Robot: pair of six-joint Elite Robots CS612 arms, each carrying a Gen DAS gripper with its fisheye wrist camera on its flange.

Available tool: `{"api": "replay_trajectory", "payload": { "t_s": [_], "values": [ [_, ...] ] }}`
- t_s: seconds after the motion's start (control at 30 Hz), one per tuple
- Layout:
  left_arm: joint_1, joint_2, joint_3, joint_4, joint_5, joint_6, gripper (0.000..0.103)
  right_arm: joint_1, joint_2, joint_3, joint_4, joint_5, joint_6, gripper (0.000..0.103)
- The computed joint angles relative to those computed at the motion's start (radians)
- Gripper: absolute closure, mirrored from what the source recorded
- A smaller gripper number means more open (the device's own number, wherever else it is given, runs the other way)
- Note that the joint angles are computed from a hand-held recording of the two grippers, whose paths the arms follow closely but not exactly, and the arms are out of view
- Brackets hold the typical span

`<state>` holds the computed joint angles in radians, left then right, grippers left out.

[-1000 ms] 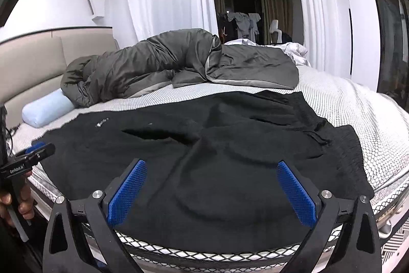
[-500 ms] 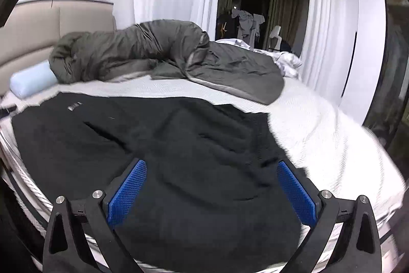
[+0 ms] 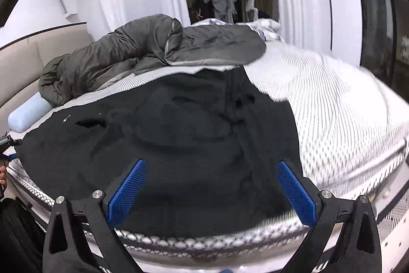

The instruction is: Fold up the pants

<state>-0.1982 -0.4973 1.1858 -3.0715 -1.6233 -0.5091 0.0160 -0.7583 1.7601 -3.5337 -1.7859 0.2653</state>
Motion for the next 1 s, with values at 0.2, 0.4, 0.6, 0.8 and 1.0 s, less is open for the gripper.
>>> {"api": "replay_trajectory", "payload": {
  "t_s": [0.2,0.4,0.6,0.8,1.0],
  "values": [
    [0.005,0.056,-0.108,0.071,-0.009,0.014,0.081,-0.001,0.008,0.017,0.018,0.014,0.092,0.000],
    [0.006,0.075,-0.127,-0.017,0.041,-0.009,0.100,-0.025,-0.007,0.065,0.017,0.075,0.237,0.000],
    [0.006,0.070,-0.114,-0.025,0.056,-0.010,0.100,-0.076,0.014,0.094,-0.044,0.208,0.414,0.016],
    [0.005,0.061,-0.091,-0.042,0.064,-0.001,0.100,-0.092,0.020,0.033,0.032,0.236,0.463,0.073],
    [-0.002,0.050,-0.069,-0.028,0.047,0.023,0.100,-0.107,-0.004,0.046,0.049,0.213,0.492,0.082]
  ]
}}
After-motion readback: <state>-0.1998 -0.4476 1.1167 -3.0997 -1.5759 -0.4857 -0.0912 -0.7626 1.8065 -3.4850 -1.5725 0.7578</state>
